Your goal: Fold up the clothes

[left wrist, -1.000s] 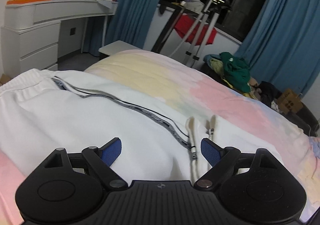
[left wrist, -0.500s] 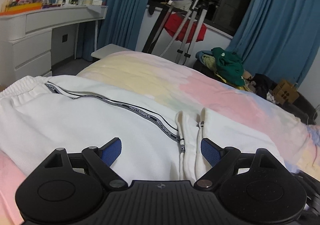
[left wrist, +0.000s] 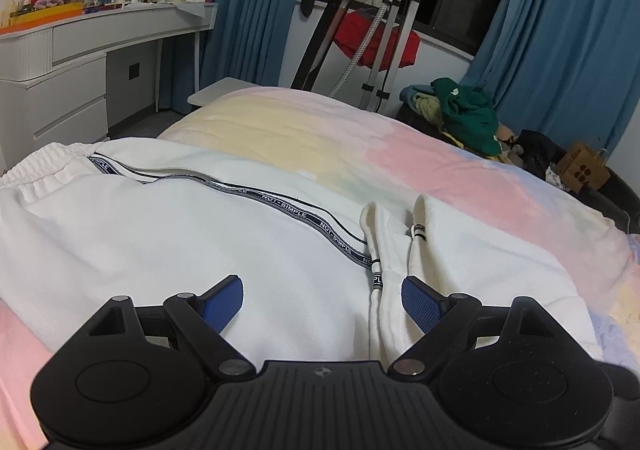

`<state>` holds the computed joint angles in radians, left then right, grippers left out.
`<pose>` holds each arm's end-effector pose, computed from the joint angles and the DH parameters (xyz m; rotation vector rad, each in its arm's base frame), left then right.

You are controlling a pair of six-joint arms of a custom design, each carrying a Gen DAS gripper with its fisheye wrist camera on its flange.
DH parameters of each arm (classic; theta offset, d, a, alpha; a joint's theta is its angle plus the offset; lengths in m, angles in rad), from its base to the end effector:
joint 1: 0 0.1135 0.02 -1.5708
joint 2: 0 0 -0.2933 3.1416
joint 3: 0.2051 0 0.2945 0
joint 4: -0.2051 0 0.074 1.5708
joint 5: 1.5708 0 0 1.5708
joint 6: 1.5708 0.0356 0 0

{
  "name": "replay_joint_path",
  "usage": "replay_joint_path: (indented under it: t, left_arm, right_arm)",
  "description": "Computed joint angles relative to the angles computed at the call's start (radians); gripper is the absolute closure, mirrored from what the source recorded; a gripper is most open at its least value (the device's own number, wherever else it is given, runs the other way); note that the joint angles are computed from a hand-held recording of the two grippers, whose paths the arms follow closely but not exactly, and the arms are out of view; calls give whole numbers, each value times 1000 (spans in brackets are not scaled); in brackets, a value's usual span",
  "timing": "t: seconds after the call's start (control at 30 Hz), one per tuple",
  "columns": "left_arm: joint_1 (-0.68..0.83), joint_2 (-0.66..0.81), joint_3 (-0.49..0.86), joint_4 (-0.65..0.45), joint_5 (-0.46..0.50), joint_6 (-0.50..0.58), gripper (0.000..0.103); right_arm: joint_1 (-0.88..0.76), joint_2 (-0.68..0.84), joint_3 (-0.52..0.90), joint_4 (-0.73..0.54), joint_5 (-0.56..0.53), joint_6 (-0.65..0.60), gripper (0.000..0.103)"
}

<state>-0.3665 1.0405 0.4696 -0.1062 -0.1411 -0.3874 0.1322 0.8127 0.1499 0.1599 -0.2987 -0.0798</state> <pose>0.2182 -0.0784 0.1927 -0.0997 2.2495 -0.2491 0.1743 0.0337 0.1443 -0.3999 2.0279 0.3416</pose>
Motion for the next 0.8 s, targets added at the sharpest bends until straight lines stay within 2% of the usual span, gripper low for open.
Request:
replay_joint_path:
  t: [0.1, 0.2, 0.27, 0.37, 0.47, 0.53, 0.57, 0.63, 0.7, 0.8]
  left_arm:
    - [-27, -14, -4, -2, -37, 22, 15]
    - [-56, -24, -5, -7, -67, 46, 15]
    - [-68, -29, -7, -15, -82, 52, 15]
    - [-66, -45, -10, -45, -97, 51, 15]
    - [-30, -103, -22, -100, -88, 33, 14]
    - [30, -175, -33, -160, -51, 2, 13]
    - [68, -219, -41, -188, -24, -15, 13]
    - [163, -325, -59, -237, 48, -42, 12]
    - [286, -424, -69, -293, 146, -56, 8]
    - [509, -486, -63, -354, 299, -75, 4]
  right_arm:
    - [14, -195, 6, -167, 5, -63, 94]
    - [95, -317, -4, -287, 82, -150, 94]
    - [114, -274, -14, -288, 106, -150, 94]
    - [122, -175, -19, -222, 132, -114, 93]
    - [112, -178, -6, -223, 120, -77, 90]
    - [80, -168, 10, -235, 84, -71, 82]
    - [73, -201, 17, -288, 71, -65, 76]
    - [44, -238, 37, -377, 33, -60, 53]
    - [21, -322, 45, -452, 15, -53, 48]
    - [-36, -416, 72, -540, -33, -30, 48]
